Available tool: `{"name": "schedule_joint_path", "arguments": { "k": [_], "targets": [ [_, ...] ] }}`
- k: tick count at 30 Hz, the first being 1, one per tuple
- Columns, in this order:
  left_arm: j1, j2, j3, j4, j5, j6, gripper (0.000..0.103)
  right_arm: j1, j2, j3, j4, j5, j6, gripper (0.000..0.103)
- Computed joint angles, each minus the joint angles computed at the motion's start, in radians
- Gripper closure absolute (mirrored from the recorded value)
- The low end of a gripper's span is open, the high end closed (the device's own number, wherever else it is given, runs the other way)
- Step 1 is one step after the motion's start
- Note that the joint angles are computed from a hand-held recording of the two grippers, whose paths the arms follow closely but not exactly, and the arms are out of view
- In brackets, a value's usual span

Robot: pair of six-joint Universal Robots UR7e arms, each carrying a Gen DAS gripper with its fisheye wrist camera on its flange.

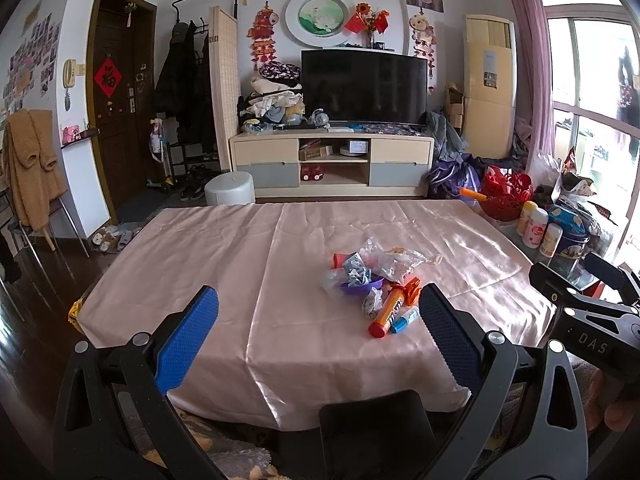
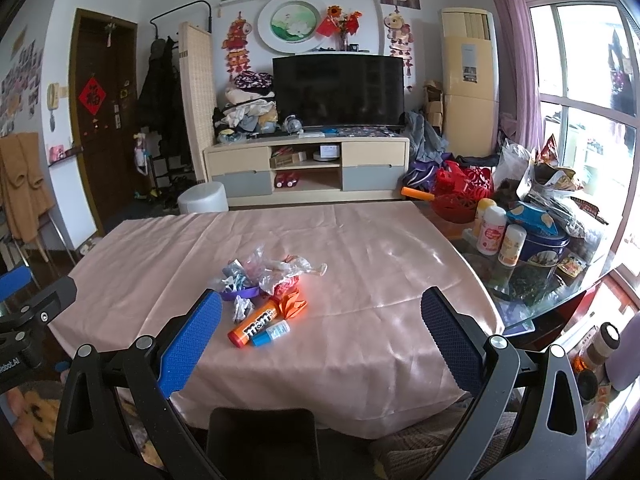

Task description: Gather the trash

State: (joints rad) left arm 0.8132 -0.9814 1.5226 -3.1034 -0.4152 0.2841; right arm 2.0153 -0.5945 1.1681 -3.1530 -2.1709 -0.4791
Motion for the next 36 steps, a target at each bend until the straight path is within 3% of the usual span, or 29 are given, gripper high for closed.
{"name": "schedule_joint_path", "arguments": {
  "k": [22,26,32,36],
  "targets": [
    [0.016,0.002,-0.017,0.027,0.010,-0.025,0.008,-0.007,0.014,-0.032,0.004,-0.031,-0.002,0.003],
    [0.038,-0.007,-0.022,0.110,-0.018,-0.094,0.008,-0.015,0.031,-0.064,0.063,-0.039,0.018,0.003],
    [0.076,0.029,-0.045,0.139,-0.016,-0.055,0.008,-0.038,0.056,-0.098,0.152,-0.031,0.052,0.003],
    [0.104,0.029,-0.051,0.226,-0.062,-0.104,0.008,-0.056,0.089,-0.139,0.226,-0.027,0.073,0.003]
  ]
}}
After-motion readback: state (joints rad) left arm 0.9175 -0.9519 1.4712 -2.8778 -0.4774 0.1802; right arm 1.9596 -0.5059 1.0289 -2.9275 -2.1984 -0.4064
